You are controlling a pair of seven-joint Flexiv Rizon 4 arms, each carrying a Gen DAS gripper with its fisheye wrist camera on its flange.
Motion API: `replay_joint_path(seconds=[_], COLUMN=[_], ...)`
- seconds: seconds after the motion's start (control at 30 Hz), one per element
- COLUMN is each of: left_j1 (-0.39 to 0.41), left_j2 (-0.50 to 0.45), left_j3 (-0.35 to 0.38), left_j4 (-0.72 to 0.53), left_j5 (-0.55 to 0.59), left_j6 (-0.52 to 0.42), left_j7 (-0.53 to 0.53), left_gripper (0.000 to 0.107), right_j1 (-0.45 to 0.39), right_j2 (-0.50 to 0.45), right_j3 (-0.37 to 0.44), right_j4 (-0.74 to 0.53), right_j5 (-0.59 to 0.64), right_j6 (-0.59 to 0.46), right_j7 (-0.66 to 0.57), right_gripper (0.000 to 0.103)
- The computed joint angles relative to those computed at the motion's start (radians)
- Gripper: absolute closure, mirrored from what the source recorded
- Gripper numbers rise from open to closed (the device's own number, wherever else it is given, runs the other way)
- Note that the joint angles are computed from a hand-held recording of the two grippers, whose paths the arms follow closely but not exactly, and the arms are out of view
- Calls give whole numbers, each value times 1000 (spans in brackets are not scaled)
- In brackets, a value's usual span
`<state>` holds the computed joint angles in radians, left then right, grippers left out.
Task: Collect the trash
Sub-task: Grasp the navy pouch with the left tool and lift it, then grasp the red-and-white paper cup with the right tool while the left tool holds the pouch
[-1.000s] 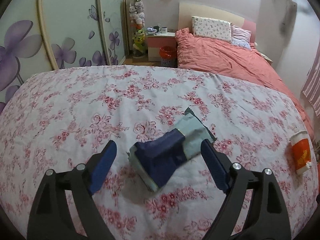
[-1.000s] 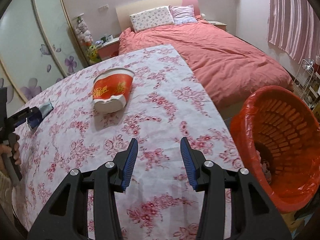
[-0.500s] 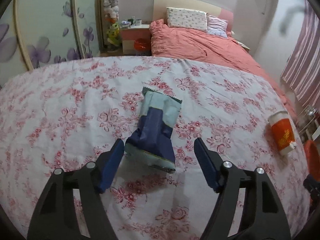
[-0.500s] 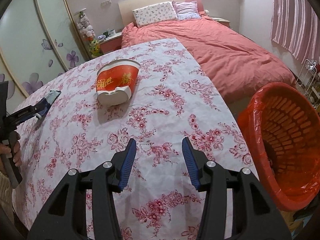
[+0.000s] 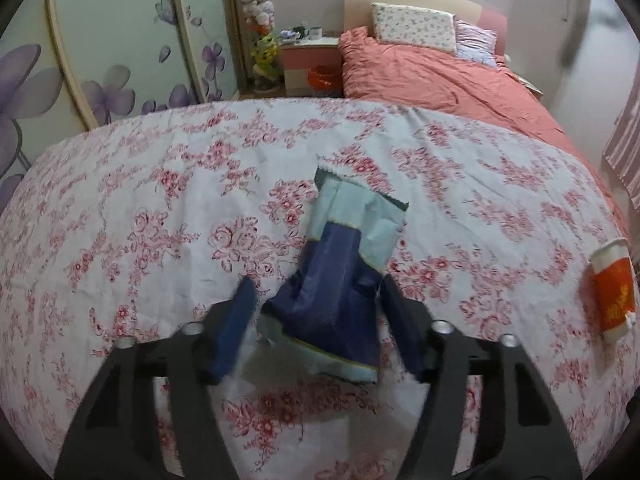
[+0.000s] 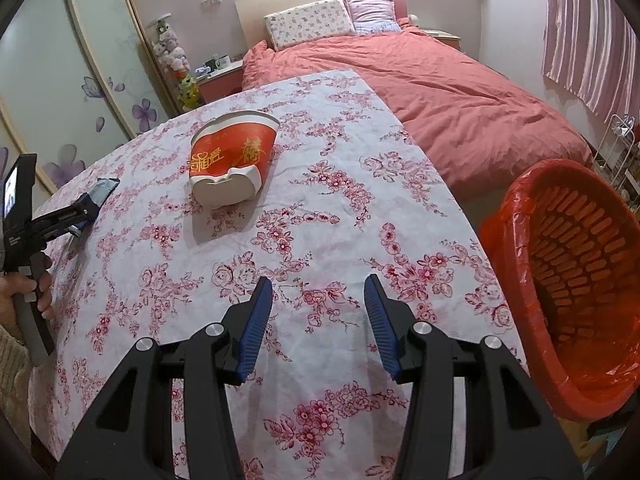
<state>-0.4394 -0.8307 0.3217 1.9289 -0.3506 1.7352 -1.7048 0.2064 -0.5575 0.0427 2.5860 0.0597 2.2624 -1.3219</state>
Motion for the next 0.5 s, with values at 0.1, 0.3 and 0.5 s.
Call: replay_joint_path(seconds=[0.1, 0.3, 0.5], left_j1=[-2, 69, 115], left_j2=[-5, 41, 80], left_j3=[5, -83, -168], left_j4=[1, 89, 222], left_j5=[-3, 30, 32], left_j6=[17, 101, 233], left_j7=[-5, 31, 79], left_gripper=[73, 84, 82], right_j1=[5, 19, 40], right_j2=[-1, -9, -16], right_j3=[-2, -4, 0], right_j4=[-2, -14, -40], right_j5=[2, 8, 8], right_j6=[-2, -10, -28], right_j7=[-4, -10, -3], right_gripper=[54, 54, 54])
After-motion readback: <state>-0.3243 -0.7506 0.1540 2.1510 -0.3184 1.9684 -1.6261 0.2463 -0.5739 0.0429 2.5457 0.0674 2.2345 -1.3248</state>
